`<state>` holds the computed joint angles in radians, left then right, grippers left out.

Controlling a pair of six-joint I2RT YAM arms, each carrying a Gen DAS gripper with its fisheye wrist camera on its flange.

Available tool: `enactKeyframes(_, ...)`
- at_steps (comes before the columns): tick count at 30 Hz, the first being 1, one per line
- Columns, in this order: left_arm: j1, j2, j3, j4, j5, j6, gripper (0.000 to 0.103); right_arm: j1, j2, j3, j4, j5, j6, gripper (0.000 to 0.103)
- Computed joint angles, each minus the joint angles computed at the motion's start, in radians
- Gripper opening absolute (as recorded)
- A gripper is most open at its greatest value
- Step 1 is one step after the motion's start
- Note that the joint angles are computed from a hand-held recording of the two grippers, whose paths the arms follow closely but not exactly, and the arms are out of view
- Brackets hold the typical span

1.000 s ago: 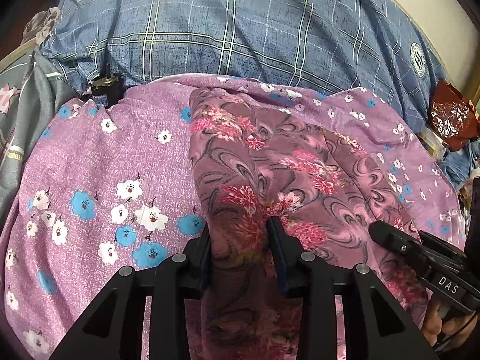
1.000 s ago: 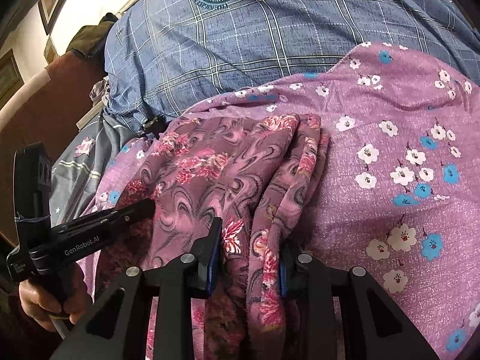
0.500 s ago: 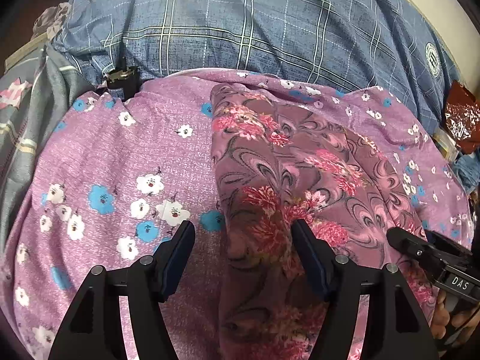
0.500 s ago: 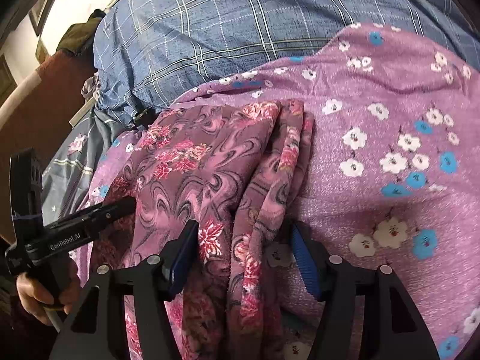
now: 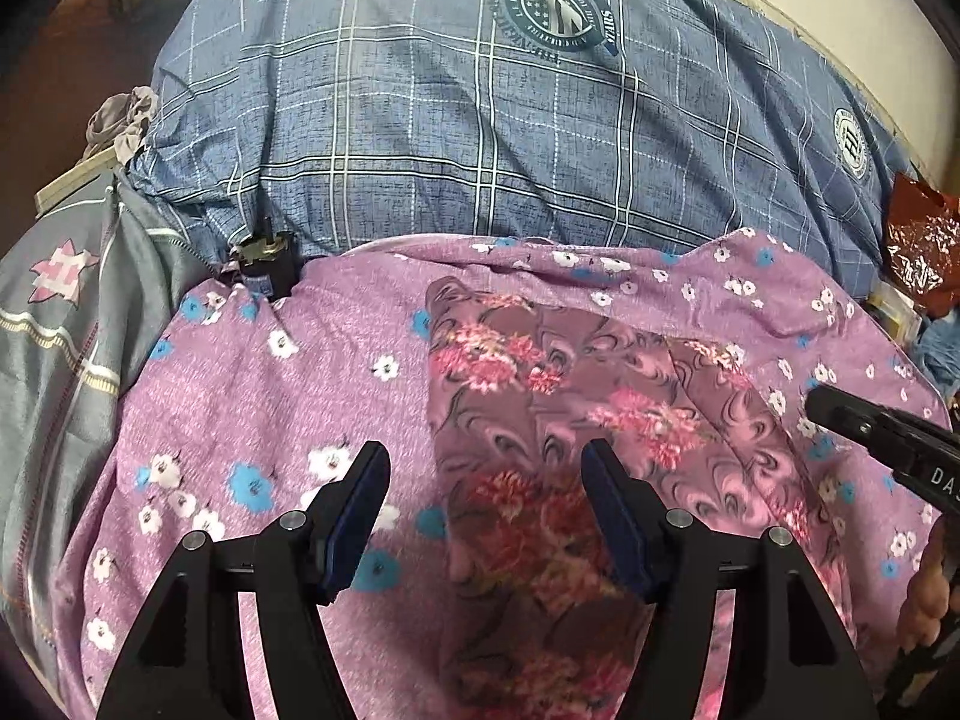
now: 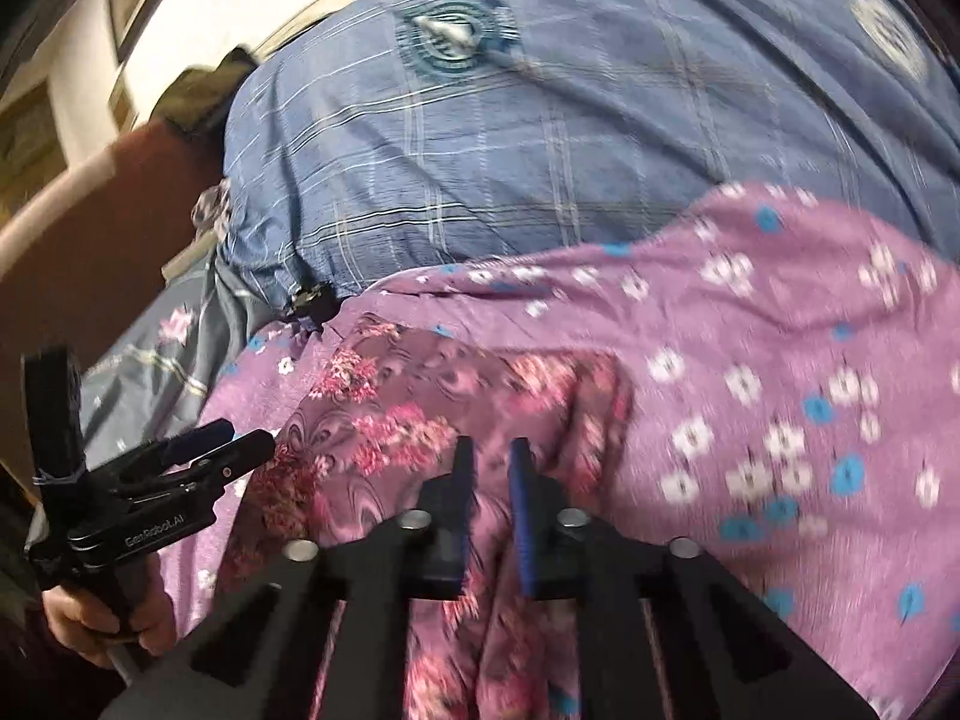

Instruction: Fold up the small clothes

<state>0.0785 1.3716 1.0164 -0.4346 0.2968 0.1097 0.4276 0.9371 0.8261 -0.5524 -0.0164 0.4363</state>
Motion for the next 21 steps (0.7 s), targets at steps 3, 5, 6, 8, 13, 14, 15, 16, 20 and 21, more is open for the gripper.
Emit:
enactKeyframes(3,-0.042,0.045,0.023,0.009,-0.041,-0.011,0.066,-0.005,0.094,0.028,0.037,-0.034,0.011,0.008)
enactKeyframes(5,-0.069,0.085,0.042,0.01,-0.06,-0.007,0.066,-0.014,0.163,0.044,0.044,-0.041,0.024,0.008)
enactKeyframes(6,-0.081,0.106,0.054,0.006,-0.077,-0.003,0.066,-0.026,0.21,0.056,0.037,-0.041,0.036,0.008)
enactKeyframes(8,-0.093,0.148,0.081,-0.009,-0.097,0.006,0.066,-0.057,0.27,0.055,0.038,-0.07,0.064,0.006)
enactKeyframes(13,-0.063,0.213,0.124,-0.03,-0.074,0.015,0.073,-0.099,0.267,-0.002,0.096,-0.119,0.072,0.004)
enactKeyframes(14,-0.052,0.228,0.132,-0.035,-0.067,0.012,0.074,-0.087,0.256,-0.003,0.087,-0.099,0.07,0.004)
enactKeyframes(15,-0.044,0.231,0.134,-0.039,-0.054,0.008,0.074,-0.077,0.241,-0.003,0.075,-0.083,0.069,0.004)
enactKeyframes(16,-0.032,0.238,0.145,-0.053,-0.033,0.002,0.074,-0.071,0.22,-0.004,0.062,-0.074,0.07,0.005)
enactKeyframes(20,-0.008,0.198,0.126,-0.057,-0.013,0.026,0.071,-0.045,0.084,-0.015,0.0,-0.092,0.05,0.011)
enactKeyframes(21,0.001,0.18,0.116,-0.059,0.0,0.038,0.071,-0.023,0.033,-0.024,-0.028,-0.084,0.042,0.011)
